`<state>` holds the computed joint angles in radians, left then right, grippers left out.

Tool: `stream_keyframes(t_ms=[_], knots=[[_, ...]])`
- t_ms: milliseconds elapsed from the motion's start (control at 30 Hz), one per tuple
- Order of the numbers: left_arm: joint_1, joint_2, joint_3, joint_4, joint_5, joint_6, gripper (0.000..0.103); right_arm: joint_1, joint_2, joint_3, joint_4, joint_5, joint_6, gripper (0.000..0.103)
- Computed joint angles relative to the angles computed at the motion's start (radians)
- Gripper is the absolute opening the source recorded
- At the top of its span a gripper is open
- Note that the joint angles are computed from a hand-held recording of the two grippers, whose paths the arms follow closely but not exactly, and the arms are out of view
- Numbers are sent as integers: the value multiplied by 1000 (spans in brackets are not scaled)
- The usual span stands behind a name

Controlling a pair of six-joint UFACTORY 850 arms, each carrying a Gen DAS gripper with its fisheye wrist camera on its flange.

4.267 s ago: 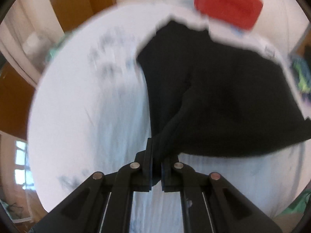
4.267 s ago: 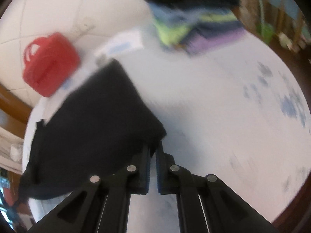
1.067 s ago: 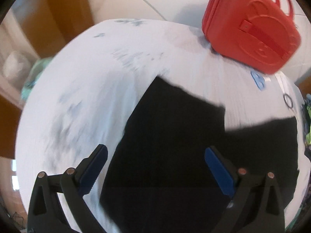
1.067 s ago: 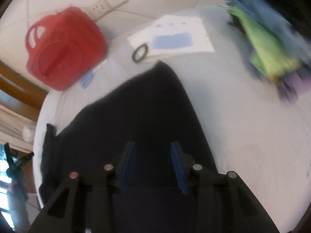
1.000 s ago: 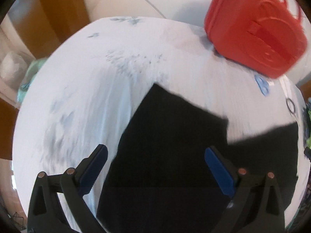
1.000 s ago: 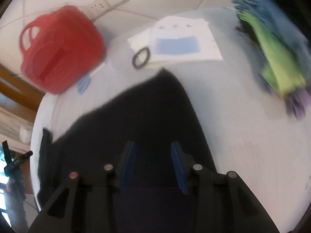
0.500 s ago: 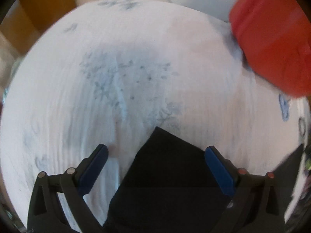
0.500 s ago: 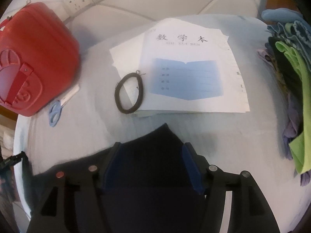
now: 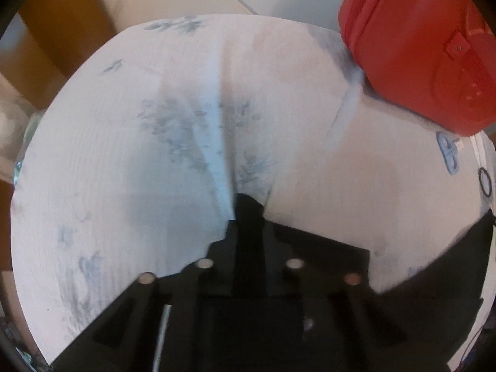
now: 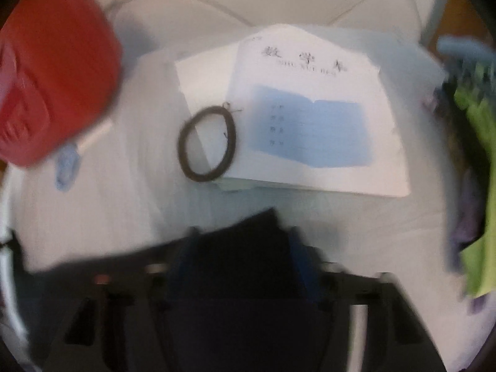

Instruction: Fold clothes

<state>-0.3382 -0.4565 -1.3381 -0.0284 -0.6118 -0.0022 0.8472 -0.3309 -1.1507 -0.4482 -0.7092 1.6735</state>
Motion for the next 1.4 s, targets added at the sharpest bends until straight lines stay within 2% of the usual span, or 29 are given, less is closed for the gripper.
stream_keyframes(t_ms=[67,167,333,367,400,533,633,767,800,867,900,933,1000,1067,1100,1167,1267,1400], knots=[[2,42,43,15,40,-6,10,8,37,35,-51,63,63,7],[10,154,137,-20,119,37,8,45,110,88,-200,91,221,7],[43,396,329,-162,244,245,8,171,268,210,-468,39,528,7],[39,443,372,-173,258,258,8,199,294,233,-499,21,576,7],[28,449,375,-145,262,230,8,221,310,252,-516,13,612,7],[49,578,514,-135,258,254,8,291,335,304,-506,9,693,7],[40,691,631,-67,222,189,8,359,345,330,-497,-7,768,7],[29,765,729,-50,167,165,8,427,341,345,-475,-12,840,7],[27,770,738,-50,145,170,8,439,339,346,-460,-14,845,9],[25,775,743,-38,107,154,8,457,334,344,-420,-18,842,22],[31,780,744,-46,90,159,9,465,330,337,-384,-34,826,38],[44,793,746,-73,82,178,14,474,327,330,-350,-58,815,44],[65,822,743,-132,79,218,37,499,341,332,-336,-94,845,44],[81,844,729,-177,94,244,85,523,358,338,-342,-124,883,45],[87,847,720,-191,103,249,91,528,364,337,-336,-137,882,45],[91,815,688,-179,124,214,93,523,374,333,-323,-162,860,45],[104,710,612,-154,144,142,93,489,382,320,-308,-179,808,46],[101,567,523,-72,156,13,93,395,340,260,-250,-142,609,51]])
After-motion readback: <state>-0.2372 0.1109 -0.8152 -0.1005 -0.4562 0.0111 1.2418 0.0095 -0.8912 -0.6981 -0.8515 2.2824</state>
